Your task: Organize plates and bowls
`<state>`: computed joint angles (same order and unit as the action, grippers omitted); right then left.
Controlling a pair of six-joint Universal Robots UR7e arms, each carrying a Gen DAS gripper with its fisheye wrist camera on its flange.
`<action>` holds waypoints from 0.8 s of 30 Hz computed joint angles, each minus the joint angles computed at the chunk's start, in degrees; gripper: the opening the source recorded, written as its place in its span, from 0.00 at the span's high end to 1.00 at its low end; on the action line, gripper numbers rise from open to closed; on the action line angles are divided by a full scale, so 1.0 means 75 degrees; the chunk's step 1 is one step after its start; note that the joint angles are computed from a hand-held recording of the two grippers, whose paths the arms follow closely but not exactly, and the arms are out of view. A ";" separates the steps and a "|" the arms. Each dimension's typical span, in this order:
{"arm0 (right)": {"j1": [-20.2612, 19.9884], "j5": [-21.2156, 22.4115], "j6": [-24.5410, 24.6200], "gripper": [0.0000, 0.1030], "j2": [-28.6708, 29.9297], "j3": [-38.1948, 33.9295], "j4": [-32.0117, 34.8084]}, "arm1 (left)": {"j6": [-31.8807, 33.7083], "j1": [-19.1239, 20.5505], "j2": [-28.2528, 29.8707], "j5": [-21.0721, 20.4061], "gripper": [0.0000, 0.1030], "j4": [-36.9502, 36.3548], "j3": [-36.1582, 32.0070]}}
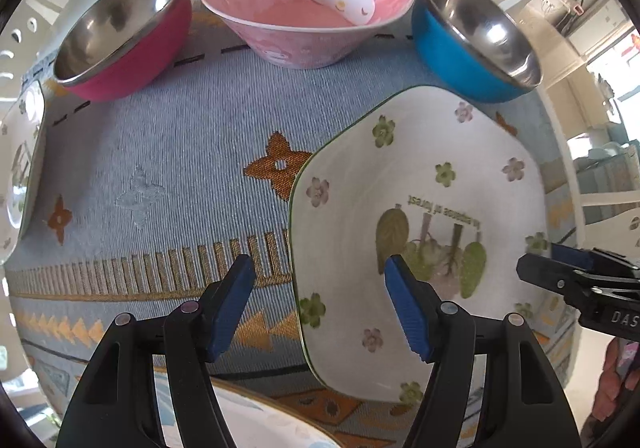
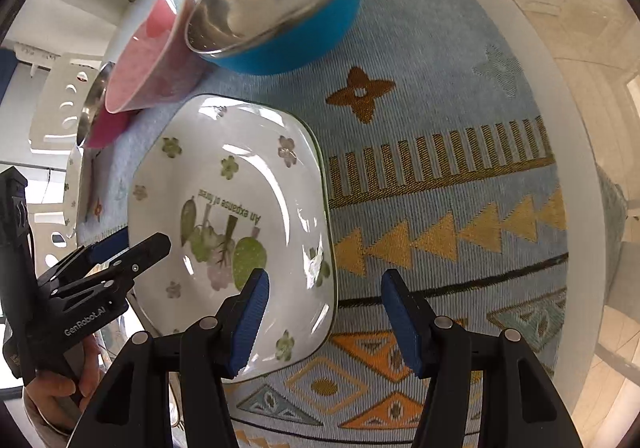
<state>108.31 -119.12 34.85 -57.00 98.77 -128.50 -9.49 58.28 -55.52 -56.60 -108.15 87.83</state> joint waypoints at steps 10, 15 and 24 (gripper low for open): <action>0.0167 -0.0713 -0.0546 0.40 0.0751 -0.0783 0.0598 | -0.0156 0.0110 0.0272 -0.0030 0.33 -0.0063 -0.0183; 0.0273 -0.0877 -0.0654 0.24 0.1185 -0.1169 0.0674 | 0.0016 0.0065 0.0336 0.0045 0.23 -0.0368 -0.0086; 0.0466 -0.1279 -0.0770 0.19 0.1685 -0.1533 0.0879 | 0.0152 0.0023 0.0237 -0.0013 0.23 -0.0752 0.0201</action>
